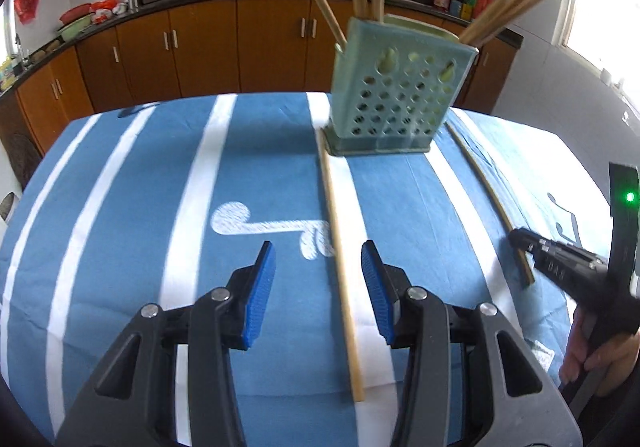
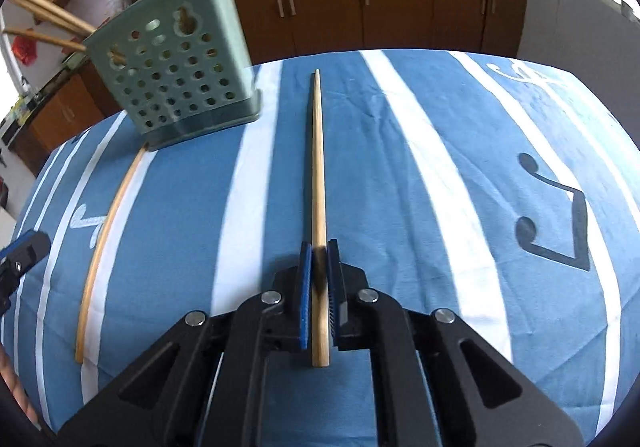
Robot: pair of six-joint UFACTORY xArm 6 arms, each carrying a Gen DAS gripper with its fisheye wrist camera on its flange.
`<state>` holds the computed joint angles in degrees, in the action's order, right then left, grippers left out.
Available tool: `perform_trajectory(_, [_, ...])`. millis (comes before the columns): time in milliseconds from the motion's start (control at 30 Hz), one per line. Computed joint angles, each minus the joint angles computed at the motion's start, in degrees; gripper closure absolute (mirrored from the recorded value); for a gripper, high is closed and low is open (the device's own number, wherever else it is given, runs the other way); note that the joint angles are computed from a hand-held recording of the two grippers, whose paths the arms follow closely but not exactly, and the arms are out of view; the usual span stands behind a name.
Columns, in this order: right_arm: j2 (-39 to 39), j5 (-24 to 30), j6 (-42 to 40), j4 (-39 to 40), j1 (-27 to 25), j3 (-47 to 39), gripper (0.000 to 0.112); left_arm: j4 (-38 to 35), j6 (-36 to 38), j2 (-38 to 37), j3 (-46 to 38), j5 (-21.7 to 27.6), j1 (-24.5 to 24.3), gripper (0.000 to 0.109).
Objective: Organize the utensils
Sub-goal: 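Move both open tools back down to the last chopsticks, then close the left gripper on a chopstick while the right gripper grasps the last one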
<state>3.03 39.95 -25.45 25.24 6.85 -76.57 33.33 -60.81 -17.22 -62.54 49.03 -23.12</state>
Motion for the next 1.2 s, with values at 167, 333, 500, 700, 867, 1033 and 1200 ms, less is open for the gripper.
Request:
perform_trajectory(167, [1.71, 1.05, 2.09, 0.5, -2.75, -2.06, 0.104, -1.33, 1.48, 2.87, -0.93, 0.4, -0.69, 0.064])
perform_trajectory(333, [1.27, 0.5, 1.11, 0.12, -2.38, -1.52, 0.104, -2.14, 3.48, 6.52, -3.72, 4.55, -1.56, 0.087])
perform_trajectory(500, [0.53, 0.82, -0.68, 0.96, -2.26, -0.86, 0.104, 1.0, 1.56, 7.48, -4.0, 6.28, -1.98, 0.101])
perform_trajectory(700, [0.42, 1.96, -5.98, 3.97, -1.66, -0.92, 0.104, 1.33, 0.22, 5.57, -2.41, 7.1, 2.71, 0.101])
perform_trajectory(867, [-0.22, 0.65, -7.97, 3.52, -0.72, 0.16, 0.104, 0.58, 1.22, 3.18, 0.73, 2.88, 6.86, 0.097])
perform_trajectory(1033, [-0.32, -0.11, -8.65, 3.78, -0.68, 0.57, 0.104, 1.26, 0.28, 2.78, 1.53, 2.01, 7.29, 0.084])
perform_trajectory(1200, [-1.1, -1.91, -9.34, 3.08, -0.27, 1.94, 0.103, 1.22, -0.39, 2.79, 1.63, 1.92, 7.28, 0.081])
